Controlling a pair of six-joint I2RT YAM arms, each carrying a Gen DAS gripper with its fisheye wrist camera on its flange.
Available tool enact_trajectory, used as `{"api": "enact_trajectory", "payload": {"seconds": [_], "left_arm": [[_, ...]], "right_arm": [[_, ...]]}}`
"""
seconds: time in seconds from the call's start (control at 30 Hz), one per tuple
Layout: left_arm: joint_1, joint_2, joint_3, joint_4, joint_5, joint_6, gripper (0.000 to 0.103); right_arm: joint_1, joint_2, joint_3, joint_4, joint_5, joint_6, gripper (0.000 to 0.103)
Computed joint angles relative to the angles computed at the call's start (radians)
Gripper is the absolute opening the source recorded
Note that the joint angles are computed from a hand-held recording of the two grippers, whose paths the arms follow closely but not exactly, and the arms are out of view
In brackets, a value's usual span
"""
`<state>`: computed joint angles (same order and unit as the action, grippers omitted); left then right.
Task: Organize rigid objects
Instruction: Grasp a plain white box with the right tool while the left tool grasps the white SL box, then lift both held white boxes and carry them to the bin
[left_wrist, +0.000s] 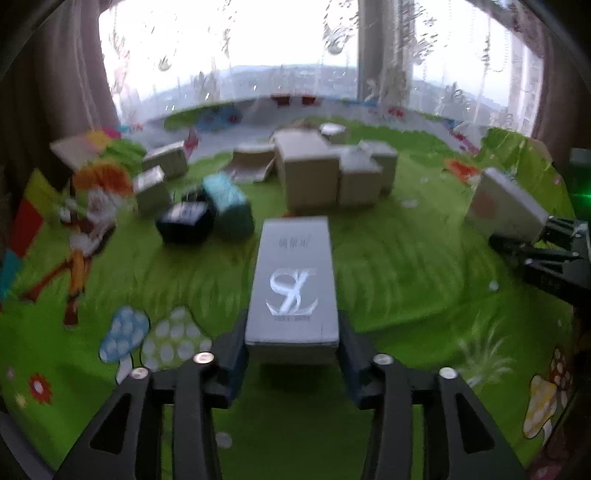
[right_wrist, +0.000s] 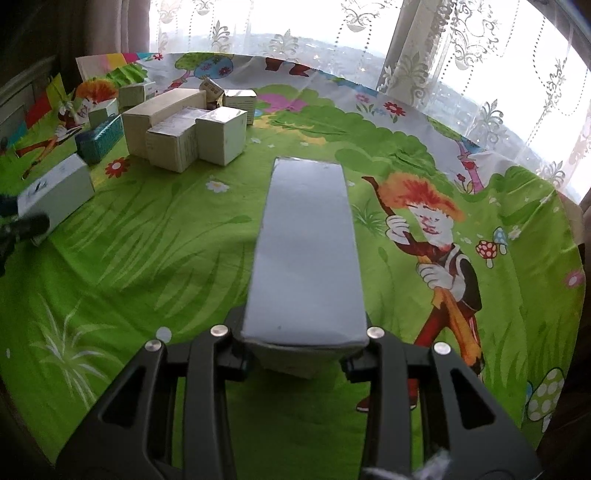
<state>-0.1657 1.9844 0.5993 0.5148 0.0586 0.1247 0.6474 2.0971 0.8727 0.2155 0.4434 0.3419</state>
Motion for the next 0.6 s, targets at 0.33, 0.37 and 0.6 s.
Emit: {"api": "enact_trajectory", "payload": {"seconds": [0.33,0.37,0.6], "left_arm": [[-0.038,0.050,0.128,-0.078,-0.057,0.006,0.086],[-0.041,0.075,0.154,-0.105,-0.053,-0.002,0.071],[-0.059,0.068,0.096,-0.009,-0.052,-0.028,0.043]], "right_arm": [[-0.004,-0.001,0.000,0.002,-0.004,-0.002,0.039],[-0.005,-0.002,-0.001,0.003,-0.008,0.000,0.039],[-0.019,-0.009,-0.018,0.025,-0.040,0.007,0.039]]}}
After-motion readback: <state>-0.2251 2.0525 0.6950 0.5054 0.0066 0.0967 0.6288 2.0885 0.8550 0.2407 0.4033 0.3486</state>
